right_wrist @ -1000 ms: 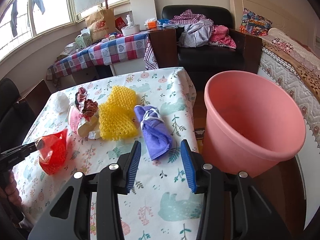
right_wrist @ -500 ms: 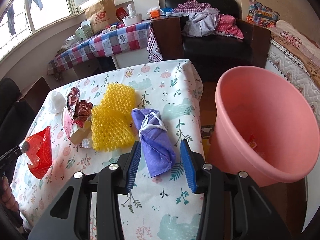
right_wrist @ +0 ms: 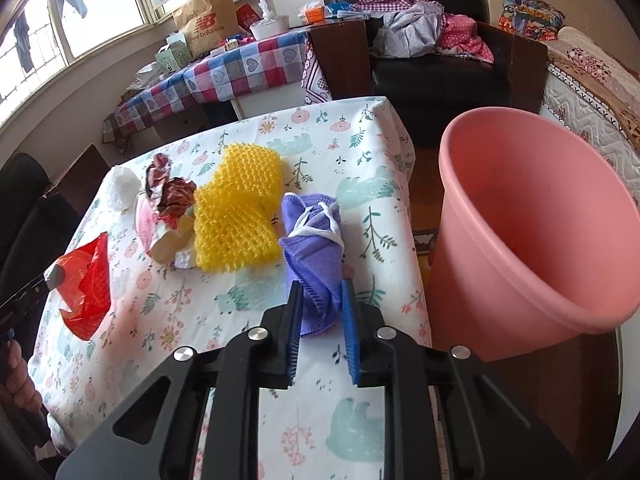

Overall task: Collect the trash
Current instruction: 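Grasp the red snack bag with the left gripper while the right grasps the purple cloth, then carry the red bag and purple cloth into the pink bucket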

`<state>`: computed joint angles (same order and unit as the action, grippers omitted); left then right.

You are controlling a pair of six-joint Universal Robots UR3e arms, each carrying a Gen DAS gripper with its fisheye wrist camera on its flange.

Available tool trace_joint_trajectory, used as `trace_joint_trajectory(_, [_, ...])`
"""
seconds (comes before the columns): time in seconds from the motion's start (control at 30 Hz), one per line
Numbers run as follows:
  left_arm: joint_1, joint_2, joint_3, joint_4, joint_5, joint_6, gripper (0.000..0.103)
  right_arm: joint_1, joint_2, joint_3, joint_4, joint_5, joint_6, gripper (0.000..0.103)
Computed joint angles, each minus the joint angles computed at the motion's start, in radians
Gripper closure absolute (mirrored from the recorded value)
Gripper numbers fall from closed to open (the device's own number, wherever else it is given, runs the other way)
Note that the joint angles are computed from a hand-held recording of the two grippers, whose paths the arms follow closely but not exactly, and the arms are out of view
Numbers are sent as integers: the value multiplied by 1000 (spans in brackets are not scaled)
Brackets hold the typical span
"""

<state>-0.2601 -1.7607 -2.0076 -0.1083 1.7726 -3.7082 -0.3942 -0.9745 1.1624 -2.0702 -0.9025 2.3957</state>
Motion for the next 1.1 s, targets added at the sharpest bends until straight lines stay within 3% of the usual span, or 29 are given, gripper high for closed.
trace_joint_trajectory(0.27, [-25, -10, 29, -13, 23, -2, 103, -78, -127, 135, 16, 102, -77, 84])
trace_joint_trajectory(0.57, [-59, -52, 142, -47, 34, 22, 103, -137, -173, 170, 15, 165, -94, 84])
trace_joint_trajectory(0.93, [-102, -270, 531, -150, -25, 108, 103, -215, -103, 82, -56, 176, 18, 84])
trace_joint_trajectory(1.1, [-121, -454, 843, -261, -76, 140, 103, -242, -49, -6, -101, 162, 95, 84])
